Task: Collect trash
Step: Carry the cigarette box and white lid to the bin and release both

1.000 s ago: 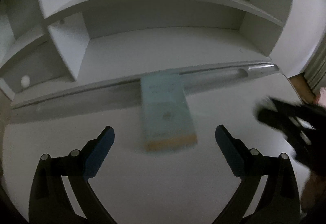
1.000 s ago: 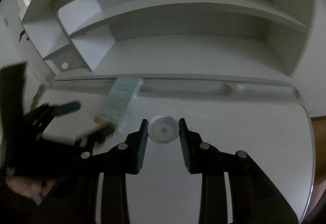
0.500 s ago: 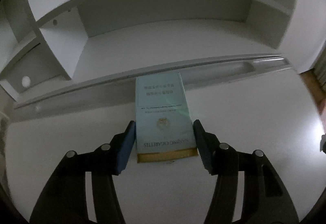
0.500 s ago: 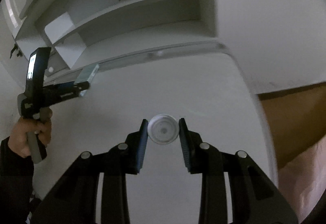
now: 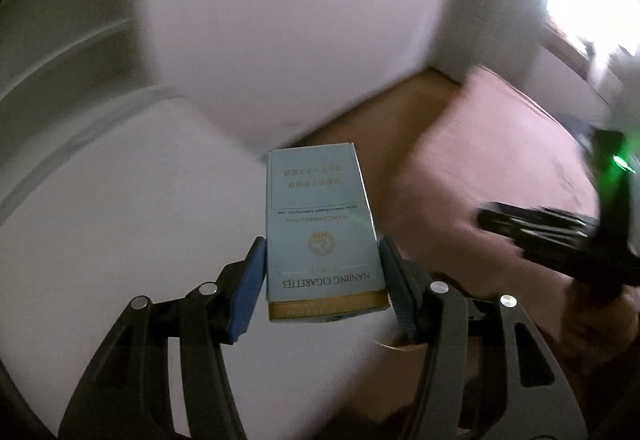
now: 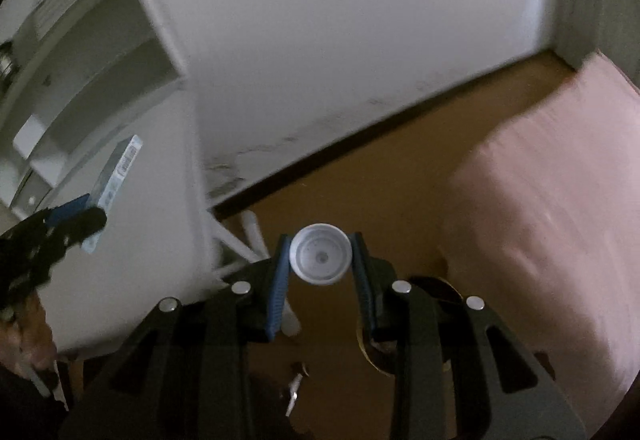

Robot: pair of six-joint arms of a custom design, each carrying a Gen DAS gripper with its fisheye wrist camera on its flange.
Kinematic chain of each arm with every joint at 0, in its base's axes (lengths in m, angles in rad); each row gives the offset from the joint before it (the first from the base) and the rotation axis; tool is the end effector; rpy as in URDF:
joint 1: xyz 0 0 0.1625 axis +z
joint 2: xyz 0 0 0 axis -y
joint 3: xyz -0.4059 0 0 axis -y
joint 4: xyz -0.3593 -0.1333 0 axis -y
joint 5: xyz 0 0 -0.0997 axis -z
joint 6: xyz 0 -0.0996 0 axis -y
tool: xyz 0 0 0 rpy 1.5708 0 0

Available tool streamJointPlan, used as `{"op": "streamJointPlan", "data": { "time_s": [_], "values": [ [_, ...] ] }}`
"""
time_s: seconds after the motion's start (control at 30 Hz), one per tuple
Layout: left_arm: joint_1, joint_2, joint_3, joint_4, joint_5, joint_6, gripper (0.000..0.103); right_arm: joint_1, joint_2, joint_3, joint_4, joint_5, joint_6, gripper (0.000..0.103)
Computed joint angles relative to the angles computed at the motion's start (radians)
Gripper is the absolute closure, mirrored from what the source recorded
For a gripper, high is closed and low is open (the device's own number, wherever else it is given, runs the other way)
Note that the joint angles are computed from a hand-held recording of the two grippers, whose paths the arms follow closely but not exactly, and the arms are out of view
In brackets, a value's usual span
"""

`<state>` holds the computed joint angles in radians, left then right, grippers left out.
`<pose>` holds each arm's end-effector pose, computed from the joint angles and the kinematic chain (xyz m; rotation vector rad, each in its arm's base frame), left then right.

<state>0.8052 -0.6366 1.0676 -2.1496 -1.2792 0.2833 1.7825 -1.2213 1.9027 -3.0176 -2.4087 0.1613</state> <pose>-0.4137 -0.6641 0.1740 1.4140 2.5068 -0.3078 0.1706 -0.5117 0.3386 -0.3451 -2.2504 1.0715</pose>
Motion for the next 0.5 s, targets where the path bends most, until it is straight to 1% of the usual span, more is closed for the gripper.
{"op": "streamJointPlan", "data": {
  "time_s": [0.07,0.13,0.23,0.33,0.43,0.5],
  "values": [
    [-0.034,-0.002,0.056,0.000,-0.053,0.030,0.047,-0.024,-0.062,0.070,0.026,0.003,0.057,0.072],
    [-0.059,0.004,0.096,0.002,-0.079,0.049,0.047,-0.058,-0.125,0.131,0.102,0.014,0.127,0.072],
    [-0.078,0.017,0.132,0.005,-0.097,0.076,0.047,-0.120,-0.202,0.208,0.149,0.060,0.177,0.072],
    [-0.075,0.059,0.120,0.050,-0.102,0.096,0.047,-0.191,-0.251,0.263,0.168,0.127,0.202,0.072],
    [-0.063,0.119,0.078,0.121,-0.103,0.098,0.047,-0.250,-0.265,0.295,0.163,0.189,0.200,0.072],
    [-0.052,0.162,0.043,0.166,-0.077,0.096,0.047,-0.279,-0.266,0.306,0.160,0.213,0.192,0.072]
  ]
}}
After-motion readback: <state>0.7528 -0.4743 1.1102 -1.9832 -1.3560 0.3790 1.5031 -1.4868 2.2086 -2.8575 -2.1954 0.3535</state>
